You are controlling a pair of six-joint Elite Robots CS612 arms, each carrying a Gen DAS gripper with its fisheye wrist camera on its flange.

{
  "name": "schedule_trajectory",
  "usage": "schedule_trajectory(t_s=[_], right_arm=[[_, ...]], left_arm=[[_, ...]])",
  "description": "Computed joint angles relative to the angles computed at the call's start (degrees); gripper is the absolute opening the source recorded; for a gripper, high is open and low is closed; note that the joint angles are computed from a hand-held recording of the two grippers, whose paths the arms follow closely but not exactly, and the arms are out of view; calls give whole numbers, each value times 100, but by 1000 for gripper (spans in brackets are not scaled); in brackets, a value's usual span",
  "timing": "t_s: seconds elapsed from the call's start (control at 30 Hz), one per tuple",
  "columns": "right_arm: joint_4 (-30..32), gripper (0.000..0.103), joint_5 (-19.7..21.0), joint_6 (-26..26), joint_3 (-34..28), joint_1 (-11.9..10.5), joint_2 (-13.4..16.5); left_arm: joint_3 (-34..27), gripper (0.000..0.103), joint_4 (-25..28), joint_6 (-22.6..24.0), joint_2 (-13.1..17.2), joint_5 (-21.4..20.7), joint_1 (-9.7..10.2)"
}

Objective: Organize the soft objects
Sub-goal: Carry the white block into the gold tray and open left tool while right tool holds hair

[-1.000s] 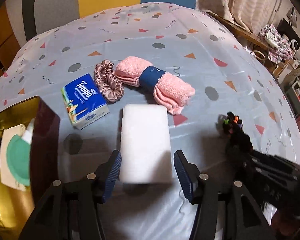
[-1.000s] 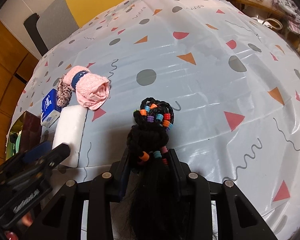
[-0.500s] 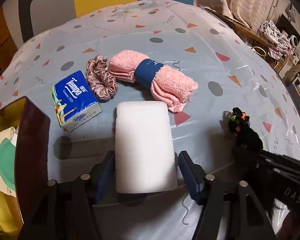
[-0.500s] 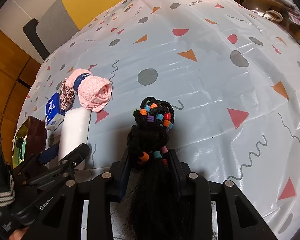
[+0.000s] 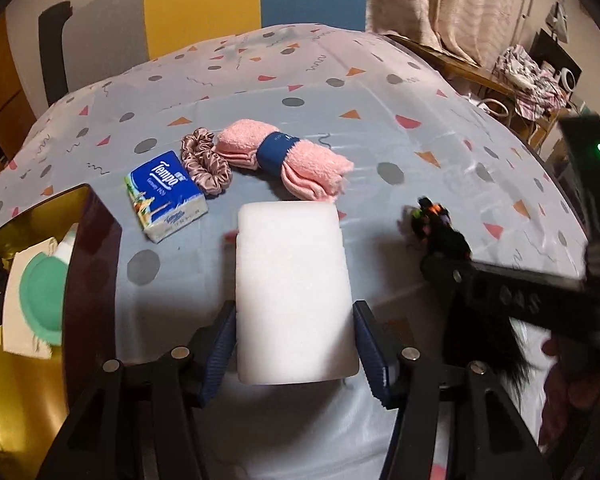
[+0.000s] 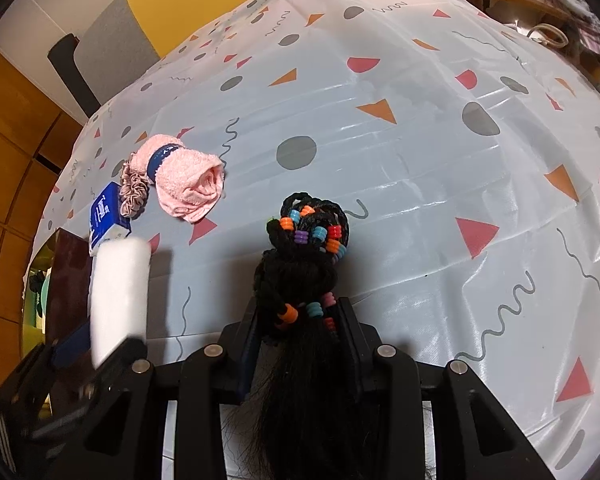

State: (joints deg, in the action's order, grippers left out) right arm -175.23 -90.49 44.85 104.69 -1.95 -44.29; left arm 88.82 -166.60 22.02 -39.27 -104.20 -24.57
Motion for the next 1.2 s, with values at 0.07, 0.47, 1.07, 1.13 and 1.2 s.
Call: schedule_trajectory(t_s=[0.07, 0.47, 1.07, 1.13, 1.2], right_arm=[[11, 36, -20, -16, -5, 7, 1], [116, 37, -198, -157, -56, 63, 17], [58, 37, -281, -260, 10, 94, -15], [-131, 37, -128, -183, 66, 60, -9], [-208, 37, -54, -148, 84, 53, -5]], left_arm=[[121, 58, -98, 88, -64, 62, 4], [596, 58, -508, 98, -362, -126, 226], [858, 58, -777, 10, -634, -961, 671], [835, 58, -793, -17, -634, -997, 730], [803, 58, -866, -95, -615, -974, 793]])
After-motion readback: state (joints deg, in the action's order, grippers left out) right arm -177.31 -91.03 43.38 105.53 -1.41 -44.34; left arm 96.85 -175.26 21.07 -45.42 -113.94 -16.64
